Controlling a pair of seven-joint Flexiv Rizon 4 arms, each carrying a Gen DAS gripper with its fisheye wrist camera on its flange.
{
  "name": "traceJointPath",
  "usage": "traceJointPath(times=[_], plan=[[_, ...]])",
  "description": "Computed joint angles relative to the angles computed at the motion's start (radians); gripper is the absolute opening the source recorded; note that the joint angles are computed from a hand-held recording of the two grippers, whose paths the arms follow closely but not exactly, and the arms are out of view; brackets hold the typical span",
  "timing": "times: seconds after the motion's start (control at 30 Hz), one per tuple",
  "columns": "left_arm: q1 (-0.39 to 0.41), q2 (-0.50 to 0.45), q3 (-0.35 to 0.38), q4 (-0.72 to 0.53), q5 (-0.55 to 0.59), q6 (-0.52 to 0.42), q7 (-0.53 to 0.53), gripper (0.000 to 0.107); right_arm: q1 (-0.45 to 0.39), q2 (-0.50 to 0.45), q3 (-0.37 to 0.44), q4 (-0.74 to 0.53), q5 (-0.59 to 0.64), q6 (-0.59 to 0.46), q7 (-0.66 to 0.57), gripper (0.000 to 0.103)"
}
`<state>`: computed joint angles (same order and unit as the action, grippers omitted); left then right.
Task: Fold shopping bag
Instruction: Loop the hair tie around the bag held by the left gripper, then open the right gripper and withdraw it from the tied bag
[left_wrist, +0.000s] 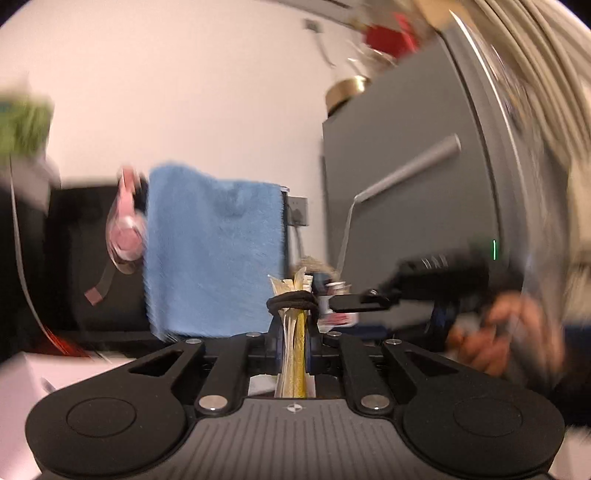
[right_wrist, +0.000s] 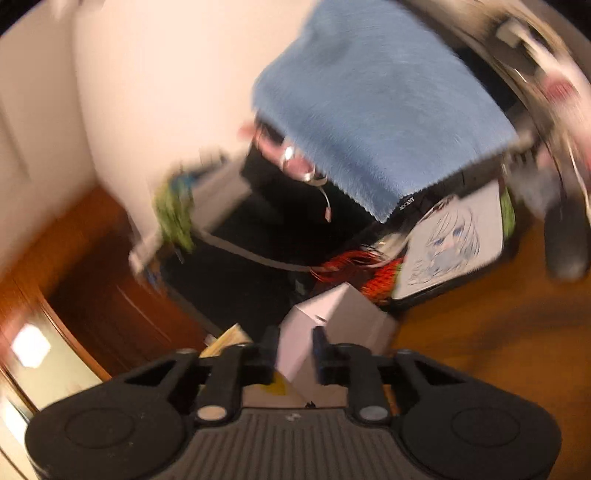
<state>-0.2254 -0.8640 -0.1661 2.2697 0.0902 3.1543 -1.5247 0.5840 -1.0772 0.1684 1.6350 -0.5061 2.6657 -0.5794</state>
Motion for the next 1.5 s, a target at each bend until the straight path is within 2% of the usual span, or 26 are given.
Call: traceJointPath(times=[0.1, 0.13, 0.2, 0.27, 0.4, 0.5, 0.53, 0.6, 0.7, 0.83, 0.93, 0.97, 1.0, 1.03, 1.17, 1.27, 1.33, 1.37, 1.43, 1.5], plan=[[0.143, 0.005, -0.058, -0.046, 0.219, -0.103, -0.215, 0.010, 0.029, -0.046, -0.021, -0.003, 0.051, 0.130, -0.110, 0.037], [0.178, 0.005, -0.071, -0.068, 0.276, -0.140, -0.280, 0.010, 0.045, -0.053, -0.034, 0.002, 0.064, 0.150, -0.154, 0.045], [0.208, 0.008, -0.077, -0.094, 0.328, -0.196, -0.356, 0.010, 0.061, -0.062, -0.047, 0.010, 0.069, 0.166, -0.207, 0.052], [0.230, 0.004, -0.078, -0.124, 0.391, -0.230, -0.413, 0.010, 0.044, -0.079, -0.047, 0.009, -0.012, 0.167, -0.183, 0.052], [0.335, -0.032, -0.132, -0.259, 0.681, -0.317, -0.673, 0.013, 0.019, -0.123, -0.048, -0.020, -0.128, 0.188, -0.149, 0.054], [0.349, -0.050, -0.133, -0.314, 0.768, -0.323, -0.802, 0.013, -0.005, -0.175, -0.030, -0.061, -0.212, 0.279, -0.090, 0.051], [0.349, -0.056, -0.132, -0.330, 0.789, -0.320, -0.839, 0.013, -0.004, -0.193, -0.032, -0.075, -0.235, 0.319, -0.079, 0.037], [0.331, -0.055, -0.116, -0.344, 0.796, -0.315, -0.870, 0.013, 0.012, -0.208, -0.040, -0.082, -0.236, 0.378, -0.079, 0.020], [0.286, -0.040, -0.075, -0.327, 0.740, -0.305, -0.857, 0.026, 0.043, -0.206, -0.039, -0.064, -0.162, 0.411, -0.105, 0.013], [0.265, -0.048, -0.061, -0.341, 0.767, -0.314, -0.890, 0.036, 0.075, -0.216, -0.026, -0.080, -0.077, 0.442, -0.105, 0.011], [0.255, -0.069, -0.057, -0.353, 0.784, -0.310, -0.918, 0.036, 0.079, -0.238, -0.030, -0.122, -0.071, 0.467, -0.057, 0.011], [0.254, -0.070, -0.056, -0.357, 0.790, -0.318, -0.931, 0.032, 0.081, -0.243, -0.034, -0.133, -0.071, 0.471, -0.040, 0.011], [0.253, -0.074, -0.056, -0.361, 0.788, -0.322, -0.943, 0.020, 0.085, -0.245, -0.041, -0.139, -0.069, 0.472, -0.027, 0.011], [0.252, -0.078, -0.055, -0.361, 0.783, -0.321, -0.949, 0.015, 0.088, -0.247, -0.046, -0.146, -0.068, 0.473, -0.014, 0.011], [0.242, -0.091, -0.050, -0.348, 0.746, -0.305, -0.947, 0.011, 0.096, -0.240, -0.061, -0.136, -0.042, 0.460, 0.011, 0.012], [0.213, -0.084, -0.027, -0.279, 0.617, -0.266, -0.848, 0.011, 0.098, -0.237, -0.064, -0.128, -0.020, 0.443, 0.022, 0.018], [0.174, -0.044, 0.003, -0.188, 0.465, -0.265, -0.730, 0.011, 0.108, -0.196, -0.066, -0.063, 0.059, 0.404, -0.021, 0.027], [0.144, -0.013, 0.020, -0.135, 0.368, -0.278, -0.659, 0.011, 0.126, -0.153, -0.068, -0.007, 0.148, 0.368, -0.089, 0.032], [0.043, 0.053, 0.061, -0.036, 0.118, -0.316, -0.495, 0.011, 0.183, -0.057, -0.084, 0.092, 0.352, 0.300, -0.282, 0.031], [-0.062, 0.088, 0.085, 0.015, -0.108, -0.346, -0.353, 0.011, 0.245, 0.028, -0.112, 0.156, 0.482, 0.249, -0.467, 0.031]])
